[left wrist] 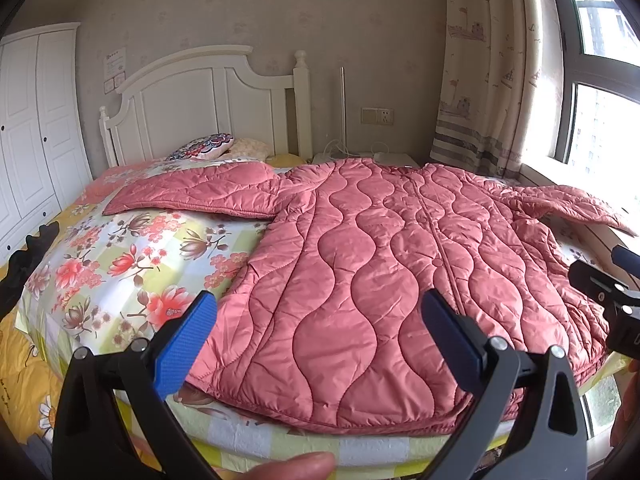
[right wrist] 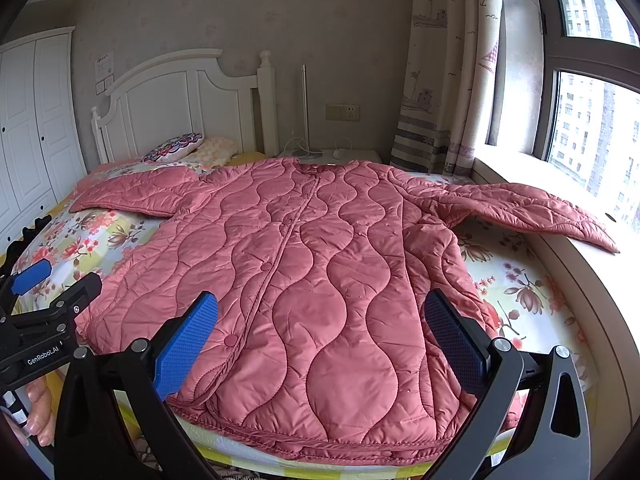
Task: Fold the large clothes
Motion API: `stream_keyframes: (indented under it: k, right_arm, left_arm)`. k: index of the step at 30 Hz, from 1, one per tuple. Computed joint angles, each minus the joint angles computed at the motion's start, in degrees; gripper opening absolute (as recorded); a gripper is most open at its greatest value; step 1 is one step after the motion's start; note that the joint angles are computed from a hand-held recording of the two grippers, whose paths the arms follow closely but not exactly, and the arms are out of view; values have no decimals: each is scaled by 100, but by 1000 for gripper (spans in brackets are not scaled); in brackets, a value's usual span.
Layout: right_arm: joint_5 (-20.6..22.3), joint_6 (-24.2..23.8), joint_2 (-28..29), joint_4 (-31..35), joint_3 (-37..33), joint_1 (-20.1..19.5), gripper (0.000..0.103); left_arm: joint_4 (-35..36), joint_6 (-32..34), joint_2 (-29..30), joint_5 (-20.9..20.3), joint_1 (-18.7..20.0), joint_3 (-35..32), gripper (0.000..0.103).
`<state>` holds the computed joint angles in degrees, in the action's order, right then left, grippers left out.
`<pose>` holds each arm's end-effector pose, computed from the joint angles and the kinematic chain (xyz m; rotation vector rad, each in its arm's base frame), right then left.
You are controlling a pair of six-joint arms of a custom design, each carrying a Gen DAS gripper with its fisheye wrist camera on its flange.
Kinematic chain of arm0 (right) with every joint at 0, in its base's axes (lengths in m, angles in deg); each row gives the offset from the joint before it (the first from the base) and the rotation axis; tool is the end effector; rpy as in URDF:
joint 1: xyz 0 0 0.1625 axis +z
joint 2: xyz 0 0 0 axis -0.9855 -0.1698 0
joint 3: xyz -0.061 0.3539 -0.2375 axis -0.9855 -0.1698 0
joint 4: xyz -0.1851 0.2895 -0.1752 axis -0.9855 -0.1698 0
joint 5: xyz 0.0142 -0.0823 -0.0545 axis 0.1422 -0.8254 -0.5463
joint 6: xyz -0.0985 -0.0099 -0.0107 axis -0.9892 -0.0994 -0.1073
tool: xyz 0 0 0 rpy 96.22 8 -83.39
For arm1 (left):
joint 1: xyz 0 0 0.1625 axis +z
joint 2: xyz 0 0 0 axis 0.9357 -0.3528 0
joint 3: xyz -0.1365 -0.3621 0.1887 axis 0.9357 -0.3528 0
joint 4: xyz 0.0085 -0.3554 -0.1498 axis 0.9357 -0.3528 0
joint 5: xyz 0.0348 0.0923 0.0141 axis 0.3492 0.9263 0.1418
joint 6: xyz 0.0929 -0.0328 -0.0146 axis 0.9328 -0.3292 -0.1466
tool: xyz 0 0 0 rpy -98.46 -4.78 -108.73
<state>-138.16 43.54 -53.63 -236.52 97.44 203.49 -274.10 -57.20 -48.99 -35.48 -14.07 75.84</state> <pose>0.4054 -0.4935 -0.0158 0.7349 -2.2239 1.0632 -0.0611 -0.4781 0.3582 0.2790 1.9702 -1.2069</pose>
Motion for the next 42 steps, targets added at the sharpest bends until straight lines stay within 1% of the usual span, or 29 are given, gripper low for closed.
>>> stream_keyframes:
  k: [6,10,17,20,22,23,25,26,28,29,30,31,32,33,34,35,36,37,38,40,41,42]
  right_arm:
    - [9,63,-8,71,3,-39,99]
    - [-7,98,17,143,-28,-83,99]
    - [-84,190,85,354,-175,-217,99]
    - [-103,190,121,507,-281,-290,99]
    - [-33,164,87,567,-388,-380,99]
    - [64,211,25,580,-414,-453,99]
    - [454,546,-233,578,-449,-735,99]
    - [536,737,-306,614,-492,-840,99]
    - [570,1595,-545,882,-710,-1234,99]
    - [635,1951,-632,1008,-847,-1438,99]
    - [688,2182,-681,1094,-960,-1590,99]
    - [691,2503,-716,1257,-1142,-1767,99]
    - [727,2710,-730,1361,-1264,-1885,99]
    - [908,2974,-750,1461,-1402,-2062,99]
    - [1079,3209,-743,1555,-1545,-2217,98]
    - [1157,3448,-715,1712,-1710,-2339,95]
    - [1205,3629,-675,1868,-1874,-2423,89]
    - [1223,3773,-619,1980,-2043,-2498,86]
    - [1200,3850,-540,2021,-2222,-2556,81]
    - [1030,3913,-347,2005,-2583,-2598,75]
    - [974,3956,-292,2061,-2729,-2624,65]
    - [1007,4045,-215,2167,-2916,-2665,43]
  left_arm:
    - [102,-73,79,-27,60,-37,101]
    - [91,9,213,-96,147,-146,101]
    - [288,116,566,-287,371,-581,101]
    - [414,289,774,-409,472,-869,101]
    - [442,663,1022,-491,589,-1274,101]
    - [630,814,1184,-611,726,-1627,101]
    - [1118,791,1420,-651,951,-2193,101]
    - [1553,689,1634,-636,1132,-2679,101]
    - [2079,590,1920,-622,1351,-3280,101]
    - [2337,548,2067,-570,1452,-3571,101]
    - [2654,474,2230,-523,1576,-3888,101]
    - [2836,412,2299,-541,1657,-4031,101]
    - [3059,307,2390,-592,1770,-4187,101]
    - [3186,216,2415,-639,1841,-4216,101]
    - [3408,26,2394,-828,1932,-4234,101]
    - [3617,-216,2308,-1088,1997,-4257,101]
    - [3969,-519,2226,-1344,2083,-4340,101]
    - [4097,-652,2191,-1515,2142,-4385,101]
    - [4043,-661,2183,-1530,2142,-4350,101]
    - [4000,-602,2218,-1407,2106,-4330,101]
    - [3971,-588,2228,-1368,2095,-4320,101]
    - [3979,-615,2236,-1373,2100,-4333,101]
